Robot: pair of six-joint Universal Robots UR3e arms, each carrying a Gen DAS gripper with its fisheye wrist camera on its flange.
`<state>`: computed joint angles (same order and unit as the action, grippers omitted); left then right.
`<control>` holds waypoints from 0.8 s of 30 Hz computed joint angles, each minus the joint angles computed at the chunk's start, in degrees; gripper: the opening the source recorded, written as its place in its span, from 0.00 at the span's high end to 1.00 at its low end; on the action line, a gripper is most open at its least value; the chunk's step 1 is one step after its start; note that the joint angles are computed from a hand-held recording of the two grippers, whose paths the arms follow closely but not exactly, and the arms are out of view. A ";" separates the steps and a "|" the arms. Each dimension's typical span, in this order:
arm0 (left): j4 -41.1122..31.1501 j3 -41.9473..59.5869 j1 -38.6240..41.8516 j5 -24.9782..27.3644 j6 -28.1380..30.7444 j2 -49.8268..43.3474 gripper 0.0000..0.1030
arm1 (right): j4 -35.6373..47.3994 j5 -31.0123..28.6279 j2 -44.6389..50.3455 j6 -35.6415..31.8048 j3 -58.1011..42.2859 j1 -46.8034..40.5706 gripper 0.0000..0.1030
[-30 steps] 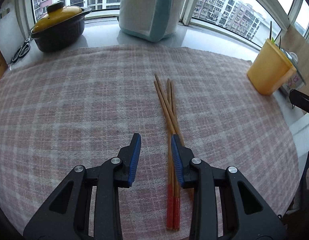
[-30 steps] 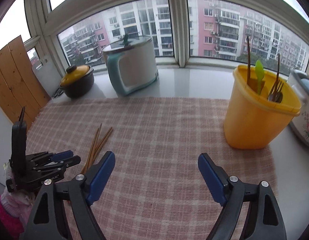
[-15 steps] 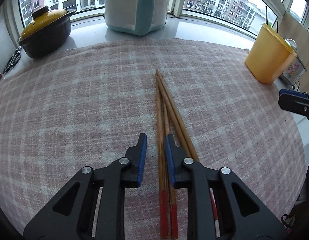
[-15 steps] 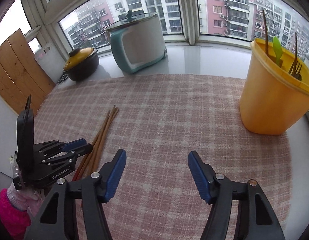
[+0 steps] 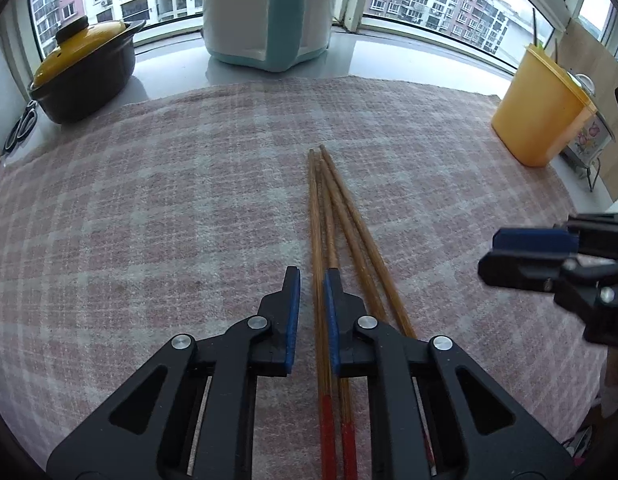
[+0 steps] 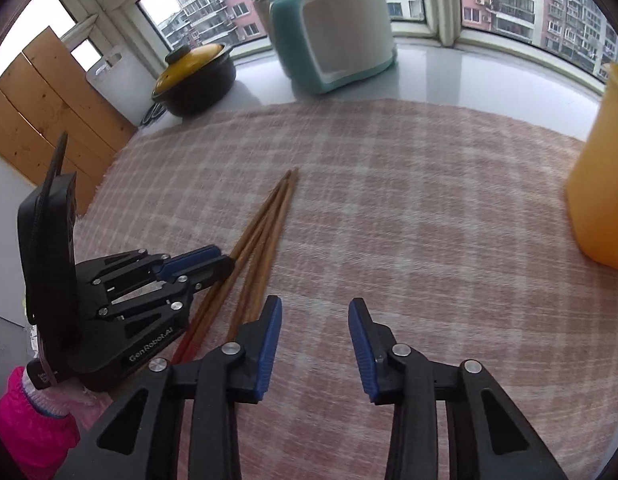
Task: Organize utensils
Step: 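Grasp one chopstick with the left tool while the right tool grasps another chopstick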
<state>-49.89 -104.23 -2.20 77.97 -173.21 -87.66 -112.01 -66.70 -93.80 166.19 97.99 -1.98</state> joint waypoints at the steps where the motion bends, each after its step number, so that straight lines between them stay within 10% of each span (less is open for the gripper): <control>1: -0.53 0.15 0.51 -0.99 0.24 -0.13 0.89 | 0.03 0.23 0.93 0.43 -0.49 0.69 0.67; 24: -2.75 -4.80 5.69 -1.77 4.46 5.62 0.94 | -0.83 -6.57 16.54 6.01 -12.88 11.81 0.87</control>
